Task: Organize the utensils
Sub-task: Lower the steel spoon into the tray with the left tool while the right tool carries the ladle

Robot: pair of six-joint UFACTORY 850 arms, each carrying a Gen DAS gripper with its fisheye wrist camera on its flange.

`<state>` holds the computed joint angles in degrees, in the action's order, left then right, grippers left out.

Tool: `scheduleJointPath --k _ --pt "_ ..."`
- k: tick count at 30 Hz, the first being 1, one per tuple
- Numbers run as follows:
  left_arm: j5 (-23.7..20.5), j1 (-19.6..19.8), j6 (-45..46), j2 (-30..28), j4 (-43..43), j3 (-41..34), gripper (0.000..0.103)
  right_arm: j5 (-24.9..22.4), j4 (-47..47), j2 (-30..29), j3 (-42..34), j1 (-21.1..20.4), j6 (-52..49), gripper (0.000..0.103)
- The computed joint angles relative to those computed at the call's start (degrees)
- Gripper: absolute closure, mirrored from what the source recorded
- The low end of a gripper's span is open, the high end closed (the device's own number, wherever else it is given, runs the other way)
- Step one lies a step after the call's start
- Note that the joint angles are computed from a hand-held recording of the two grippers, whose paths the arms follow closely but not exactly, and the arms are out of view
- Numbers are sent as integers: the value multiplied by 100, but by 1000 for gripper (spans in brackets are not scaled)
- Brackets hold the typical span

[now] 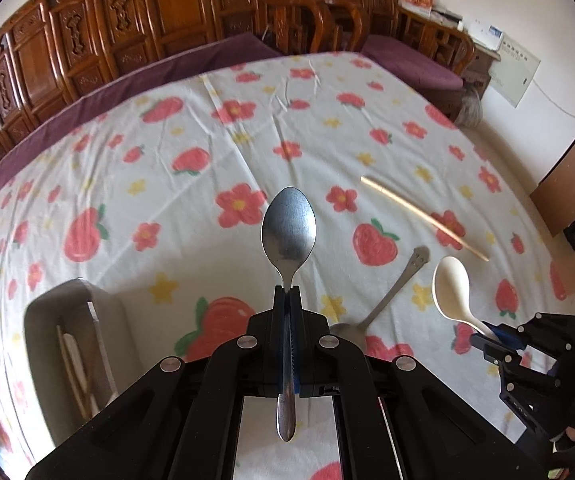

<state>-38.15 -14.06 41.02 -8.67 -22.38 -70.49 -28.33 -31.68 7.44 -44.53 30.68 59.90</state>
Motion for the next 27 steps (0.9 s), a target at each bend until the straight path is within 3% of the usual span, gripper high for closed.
scheduleJointPath --k 14,27 --pt "-232 812 655 635 -670 72 102 -191 -461 -246 -882 619 379 92" --pt "-380 1721 1030 596 -885 92 101 -203 -418 -1013 -1916 1049 147 92"
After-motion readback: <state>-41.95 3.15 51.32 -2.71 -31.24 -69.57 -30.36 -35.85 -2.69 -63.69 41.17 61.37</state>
